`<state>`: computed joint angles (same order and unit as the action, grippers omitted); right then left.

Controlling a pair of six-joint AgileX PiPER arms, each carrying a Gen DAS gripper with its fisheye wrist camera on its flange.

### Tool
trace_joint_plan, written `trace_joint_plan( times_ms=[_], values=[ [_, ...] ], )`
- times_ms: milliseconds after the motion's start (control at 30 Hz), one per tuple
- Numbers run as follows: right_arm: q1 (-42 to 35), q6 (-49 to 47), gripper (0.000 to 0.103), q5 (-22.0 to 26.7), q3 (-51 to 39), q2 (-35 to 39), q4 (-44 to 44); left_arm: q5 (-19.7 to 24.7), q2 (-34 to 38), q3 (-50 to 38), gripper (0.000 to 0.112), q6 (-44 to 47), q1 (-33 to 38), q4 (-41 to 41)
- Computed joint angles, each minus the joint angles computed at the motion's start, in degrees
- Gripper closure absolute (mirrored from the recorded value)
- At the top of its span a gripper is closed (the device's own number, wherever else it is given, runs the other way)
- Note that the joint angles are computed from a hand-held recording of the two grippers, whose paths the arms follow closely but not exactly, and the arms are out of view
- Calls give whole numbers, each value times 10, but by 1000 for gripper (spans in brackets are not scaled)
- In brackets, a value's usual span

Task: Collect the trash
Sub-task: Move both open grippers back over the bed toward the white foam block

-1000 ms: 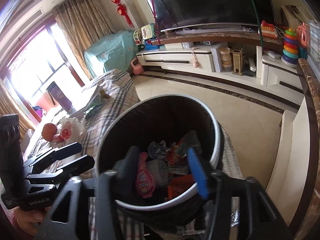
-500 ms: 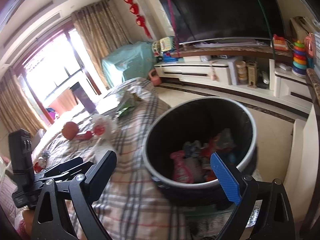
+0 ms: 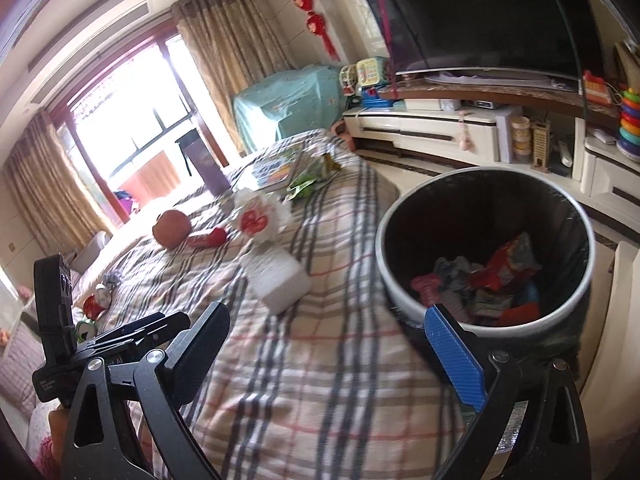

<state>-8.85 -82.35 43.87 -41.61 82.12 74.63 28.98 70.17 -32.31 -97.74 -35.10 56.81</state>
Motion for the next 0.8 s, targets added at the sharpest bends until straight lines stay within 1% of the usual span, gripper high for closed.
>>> trace_joint_plan(
  times_ms=[167, 267, 367, 467, 633, 667, 767, 800],
  values=[
    [42, -21, 4, -23, 14, -9, 10, 12, -20, 23, 26, -2, 4, -4],
    [68, -31, 4, -35, 15, -5, 12, 7, -33, 38, 25, 8, 13, -13],
    [96, -44, 4, -53, 15, 1, 17, 13, -39, 45, 24, 14, 18, -20],
    [120, -58, 4, -70, 8, 12, 24, 6, -40, 51, 23, 16, 33, -21],
    [153, -50, 4, -93, -19, 42, 10, -5, -38, 49, 23, 39, 58, -32],
    [162, -47, 4, -104, -28, 52, 5, -9, -36, 49, 23, 43, 64, -35],
    [180, -15, 4, -119, -55, 82, -27, -23, -29, 46, 23, 67, 84, -51],
    [181, -6, 4, -116, -65, 92, -36, -27, -26, 45, 23, 74, 91, -54]
  ],
)
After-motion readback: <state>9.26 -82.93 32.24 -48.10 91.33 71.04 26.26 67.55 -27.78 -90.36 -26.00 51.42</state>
